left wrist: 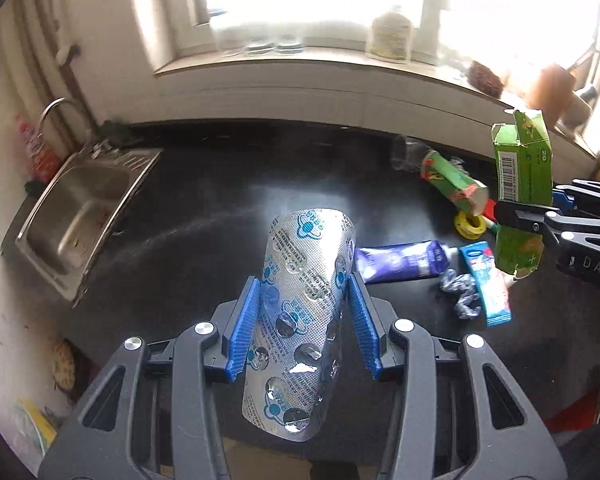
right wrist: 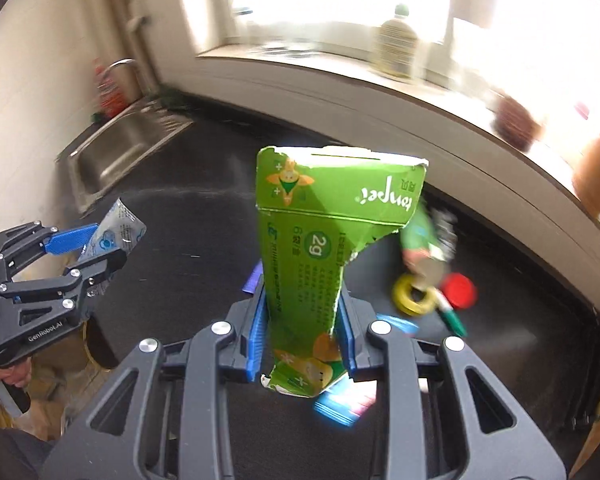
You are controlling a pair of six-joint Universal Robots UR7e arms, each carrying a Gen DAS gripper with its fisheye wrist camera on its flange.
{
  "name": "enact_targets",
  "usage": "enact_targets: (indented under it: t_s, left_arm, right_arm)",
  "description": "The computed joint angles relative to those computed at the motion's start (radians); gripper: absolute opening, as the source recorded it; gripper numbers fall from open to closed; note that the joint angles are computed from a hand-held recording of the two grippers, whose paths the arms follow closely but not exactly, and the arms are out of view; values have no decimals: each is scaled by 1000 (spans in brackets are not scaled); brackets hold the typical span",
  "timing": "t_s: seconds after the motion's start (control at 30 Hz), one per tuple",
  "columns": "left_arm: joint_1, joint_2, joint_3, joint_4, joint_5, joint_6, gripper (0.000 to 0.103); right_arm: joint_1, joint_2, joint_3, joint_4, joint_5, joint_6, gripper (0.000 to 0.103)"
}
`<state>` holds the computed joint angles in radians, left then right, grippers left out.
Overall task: Collect trash
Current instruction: 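Carry blister pack and juice carton over the bin and release both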
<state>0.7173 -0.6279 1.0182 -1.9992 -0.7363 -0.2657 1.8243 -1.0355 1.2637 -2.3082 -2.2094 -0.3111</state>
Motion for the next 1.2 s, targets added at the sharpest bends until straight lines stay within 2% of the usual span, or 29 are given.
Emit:
enact_targets:
  t_s: [0.17, 0.23, 0.4, 0.5, 0.63, 0.73, 0.9, 0.97, 1.03, 1.13, 1.17, 1.2]
  left_arm:
    - [17, -215, 259, 46, 125, -272, 45]
    - [25, -302, 361, 73, 152, -387, 45]
    - [67, -505, 584, 218, 181, -713, 45]
    - [105, -616, 715, 243, 191, -835, 46]
    - [185, -716, 860, 126, 183, -843, 47]
    - [263, -747, 951, -75, 172, -745, 47]
    - [385, -708, 1011, -364, 140, -583, 47]
    - [423, -694, 1018, -429, 112, -548, 47]
    - [444, -678, 1023, -479, 105, -515, 49]
    - [463, -663, 1022, -523, 98, -467, 53]
    - [466, -659, 1022, -539, 96, -453, 57]
    - [468, -657, 1018, -529, 98, -452, 63]
  right_arm:
    - [60, 142, -87, 107, 121, -58, 31]
    - [87, 203, -117, 163, 170, -79, 31]
    - [147, 368, -190, 289, 299, -111, 31]
    - [173, 461, -241, 343, 362, -114, 31]
    - [195, 633, -378, 433, 423, -91, 31]
    - [203, 776, -509, 483, 426, -98, 31]
    - [206, 977, -706, 544, 355, -108, 31]
    - [205, 1047, -789, 572, 336, -113, 31]
    - [199, 1062, -788, 563, 322, -113, 32]
    - [192, 1078, -803, 557, 309, -121, 39]
    - [186, 1085, -820, 568, 307, -121, 52]
    - [184, 1076, -804, 558, 303, -114, 60]
